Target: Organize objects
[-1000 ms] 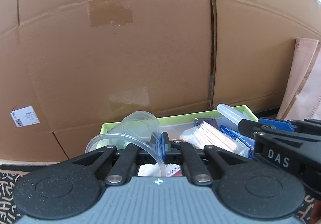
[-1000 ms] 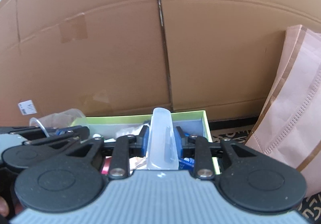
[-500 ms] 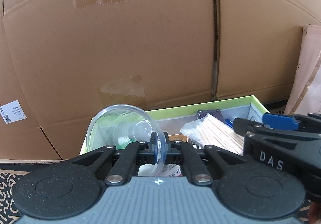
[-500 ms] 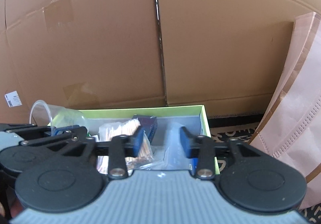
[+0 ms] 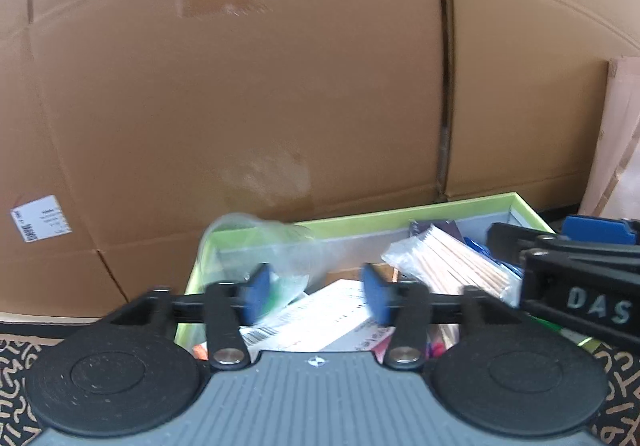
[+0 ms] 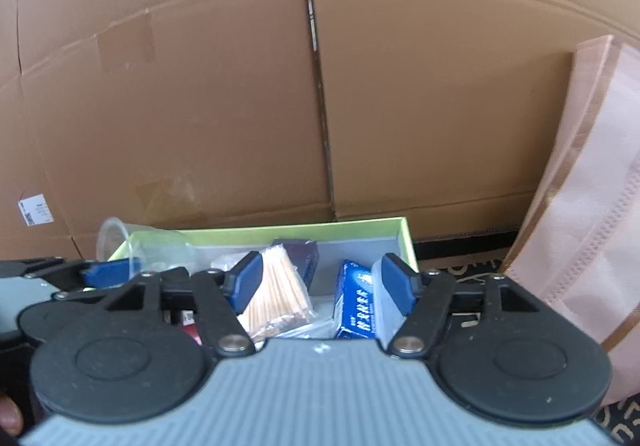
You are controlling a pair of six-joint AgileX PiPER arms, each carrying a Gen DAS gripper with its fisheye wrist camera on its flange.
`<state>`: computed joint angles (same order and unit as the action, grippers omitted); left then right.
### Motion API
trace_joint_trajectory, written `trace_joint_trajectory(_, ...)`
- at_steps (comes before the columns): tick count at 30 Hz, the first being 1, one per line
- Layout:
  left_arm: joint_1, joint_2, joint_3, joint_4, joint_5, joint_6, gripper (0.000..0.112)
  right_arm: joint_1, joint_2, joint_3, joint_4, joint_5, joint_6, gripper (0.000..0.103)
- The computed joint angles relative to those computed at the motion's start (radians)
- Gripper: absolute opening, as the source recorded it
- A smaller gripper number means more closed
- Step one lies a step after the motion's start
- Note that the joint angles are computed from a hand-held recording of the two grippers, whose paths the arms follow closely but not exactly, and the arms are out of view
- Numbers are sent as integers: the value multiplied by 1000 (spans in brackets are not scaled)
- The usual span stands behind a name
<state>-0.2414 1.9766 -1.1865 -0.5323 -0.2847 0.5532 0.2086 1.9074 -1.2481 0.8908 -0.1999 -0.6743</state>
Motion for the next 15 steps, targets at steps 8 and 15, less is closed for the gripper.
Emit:
trace_joint_trajectory(8,40,-76,72,166,28,-188,70,32,-76,83,2,-65,1,82)
trace_joint_trajectory(15,62,-182,210,319,-18,-349,75,81,-171,210,-40,-160,64,98)
